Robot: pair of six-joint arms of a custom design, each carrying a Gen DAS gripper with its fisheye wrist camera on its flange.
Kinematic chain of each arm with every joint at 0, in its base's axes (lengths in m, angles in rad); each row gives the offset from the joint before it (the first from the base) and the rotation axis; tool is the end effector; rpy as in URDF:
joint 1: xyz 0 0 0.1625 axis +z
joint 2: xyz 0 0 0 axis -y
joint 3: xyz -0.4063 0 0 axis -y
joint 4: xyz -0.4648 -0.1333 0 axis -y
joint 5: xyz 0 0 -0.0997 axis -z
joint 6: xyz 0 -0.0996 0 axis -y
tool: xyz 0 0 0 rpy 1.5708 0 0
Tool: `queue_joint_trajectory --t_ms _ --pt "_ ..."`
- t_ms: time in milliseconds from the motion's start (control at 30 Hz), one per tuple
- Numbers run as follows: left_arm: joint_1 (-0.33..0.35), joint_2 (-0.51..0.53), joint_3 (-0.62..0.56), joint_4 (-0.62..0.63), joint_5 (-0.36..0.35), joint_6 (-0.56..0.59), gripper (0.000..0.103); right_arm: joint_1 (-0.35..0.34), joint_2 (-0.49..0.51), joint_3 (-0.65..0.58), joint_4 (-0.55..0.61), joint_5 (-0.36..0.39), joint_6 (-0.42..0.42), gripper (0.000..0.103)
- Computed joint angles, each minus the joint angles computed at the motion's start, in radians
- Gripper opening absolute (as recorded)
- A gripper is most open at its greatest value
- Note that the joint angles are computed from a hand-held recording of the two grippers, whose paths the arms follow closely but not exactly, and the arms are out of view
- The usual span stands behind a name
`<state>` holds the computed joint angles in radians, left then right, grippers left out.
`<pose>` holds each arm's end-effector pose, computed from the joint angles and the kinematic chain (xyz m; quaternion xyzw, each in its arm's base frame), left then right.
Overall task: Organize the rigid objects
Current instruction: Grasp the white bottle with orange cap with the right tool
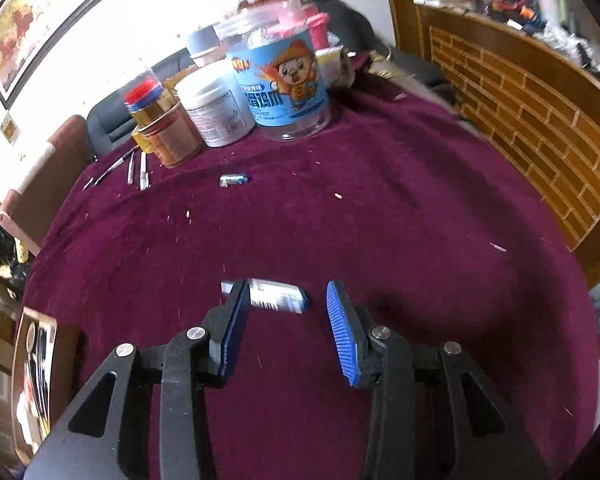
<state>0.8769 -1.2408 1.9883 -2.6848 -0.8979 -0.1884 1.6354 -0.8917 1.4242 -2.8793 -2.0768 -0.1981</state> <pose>-0.2294 -0.5812 0.1939 0.1738 0.9137 -0.2941 0.2201 0.1357 -0.7807 0.2503 0.0235 -0.9009 0.3500 0.2556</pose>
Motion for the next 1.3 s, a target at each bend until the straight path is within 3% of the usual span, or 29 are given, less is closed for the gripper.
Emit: queue_joint_trajectory --t_ms 167,233,333,400,467,667,833,933,1100,1300 --pt "0.0 -0.002 -0.001 0.036 -0.005 -0.023 0.066 -0.028 0.082 -0.127 0.151 0.047 0.079 0.04" --pt "0.003 0.0 -0.003 0.034 -0.007 -0.027 0.066 -0.025 0.075 -0.117 0.174 0.059 0.063 0.04" --pt "0.012 0.013 -0.017 0.04 -0.027 -0.032 0.066 -0.041 0.006 -0.062 0.35 0.229 0.065 0.039" --pt "0.017 0.022 -0.027 0.052 -0.053 -0.028 0.066 -0.045 -0.044 -0.005 0.433 0.324 0.019 0.039" --pt "0.012 0.026 -0.026 0.059 -0.061 -0.013 0.066 -0.037 -0.114 0.088 0.393 0.349 -0.055 0.04" --pt "0.005 0.029 -0.027 0.071 -0.067 -0.009 0.066 -0.052 -0.301 0.324 0.086 0.265 -0.004 0.04" --pt "0.003 0.042 -0.034 0.095 -0.078 -0.016 0.066 -0.072 -0.407 0.467 -0.065 0.139 0.026 0.04" --pt "0.001 0.058 -0.049 0.111 -0.089 -0.017 0.066 -0.079 -0.435 0.499 -0.086 0.08 0.038 0.04" --pt "-0.008 0.11 -0.104 0.131 -0.096 0.035 0.066 -0.087 -0.41 0.49 -0.073 0.051 0.058 0.04" --pt "-0.015 0.225 -0.226 0.077 -0.028 0.209 0.066 -0.069 -0.324 0.452 -0.118 0.033 0.028 0.04"
